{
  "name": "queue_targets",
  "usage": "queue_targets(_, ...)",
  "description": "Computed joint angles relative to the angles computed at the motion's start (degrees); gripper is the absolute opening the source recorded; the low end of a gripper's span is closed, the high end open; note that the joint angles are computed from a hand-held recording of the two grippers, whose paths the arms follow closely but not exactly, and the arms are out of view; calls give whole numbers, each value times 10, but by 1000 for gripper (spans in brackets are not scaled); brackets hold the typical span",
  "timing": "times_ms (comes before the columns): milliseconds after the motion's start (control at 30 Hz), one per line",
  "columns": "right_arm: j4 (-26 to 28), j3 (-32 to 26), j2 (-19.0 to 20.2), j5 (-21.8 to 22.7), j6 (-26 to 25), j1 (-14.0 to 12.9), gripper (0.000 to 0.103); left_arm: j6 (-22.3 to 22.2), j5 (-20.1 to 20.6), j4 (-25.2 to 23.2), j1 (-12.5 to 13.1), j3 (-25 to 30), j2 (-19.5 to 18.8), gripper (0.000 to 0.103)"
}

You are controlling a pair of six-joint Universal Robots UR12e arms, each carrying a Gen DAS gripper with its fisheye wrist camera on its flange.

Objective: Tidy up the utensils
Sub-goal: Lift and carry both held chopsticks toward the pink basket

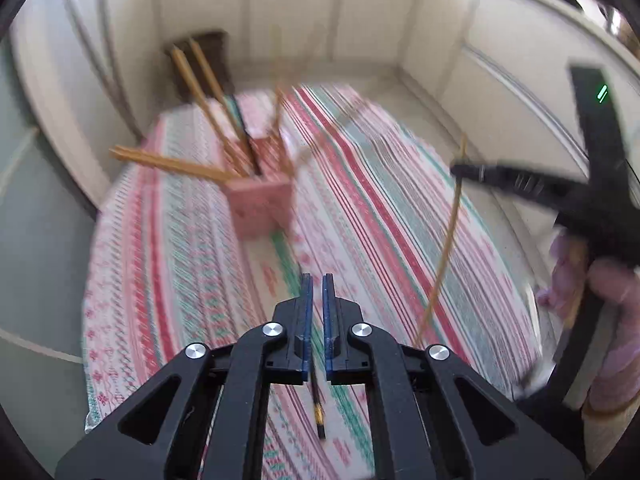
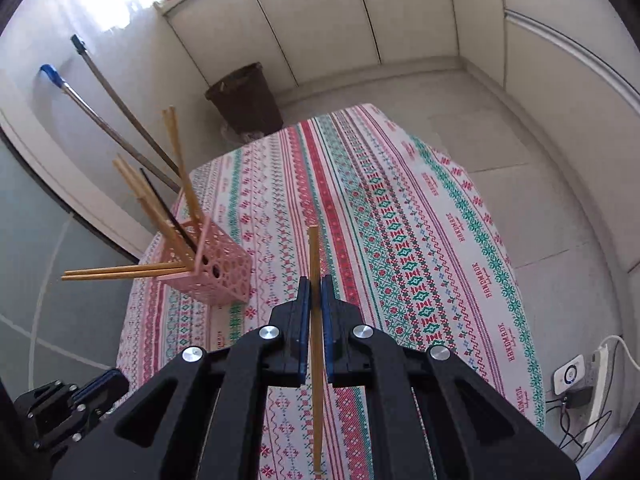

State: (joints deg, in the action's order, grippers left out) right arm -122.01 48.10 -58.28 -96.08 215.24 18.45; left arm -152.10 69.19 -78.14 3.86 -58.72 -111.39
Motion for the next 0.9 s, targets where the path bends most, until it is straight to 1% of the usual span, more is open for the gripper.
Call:
queue_targets(33,-9,7,-6,-1,-3,2,6,0,4,-31,-1,16,-10,10)
queue_targets(67,-20,16,-12,-1,-7,5,6,-23,14,-38,-4,21,-18,18)
queue_targets(100,-27,22,-17,1,-10,6,6,-30,20,-38,-7,21,-24,29)
queue_targets(133,-33,28,-21,3,-13,8,6,-31,32,-62,-12,35,-40,34)
queue_targets(167,-35,27,-22,5,-15,9,6,-42,53,-73,-17,46,-53,36)
queue_targets(233,-40,33,-26,7,-17,11,6,-66,107,-83,-31,64,-78,35)
queue_targets(300,-41,38,-30,6,-21,11,6,-78,122,-73,-38,70,-92,35)
queue_targets(367,-48,48,-36,5,-17,10,6,-86,133,-54,-44,71,-100,35)
queue_targets(400,-50,51,-38,7,-16,9,6,-90,141,-50,-47,74,-104,35)
queue_targets(433,-52,54,-40,7,-15,7,6,-93,149,-57,-50,81,-111,35)
queue_targets(467,-54,57,-43,6,-14,6,6,-93,151,-39,-52,74,-109,36)
queue_targets(500,-58,61,-44,7,-13,5,6,-91,159,-37,-55,75,-111,34)
queue_targets(533,-60,64,-46,8,-12,4,6,-90,157,-37,-56,77,-112,28)
queue_targets(567,-63,66,-48,9,-11,4,6,-87,159,-39,-57,78,-112,13)
queue_targets(600,-66,68,-49,9,-10,3,6,-84,161,-38,-58,77,-111,4)
queue_targets(700,-77,72,-51,12,-9,2,6,-80,155,-18,-57,57,-101,3)
queue_targets(800,-86,73,-53,17,-11,3,6,-63,128,1,-48,30,-81,3)
queue_targets(900,-95,75,-55,21,-13,4,6,-57,89,28,-35,8,-57,3)
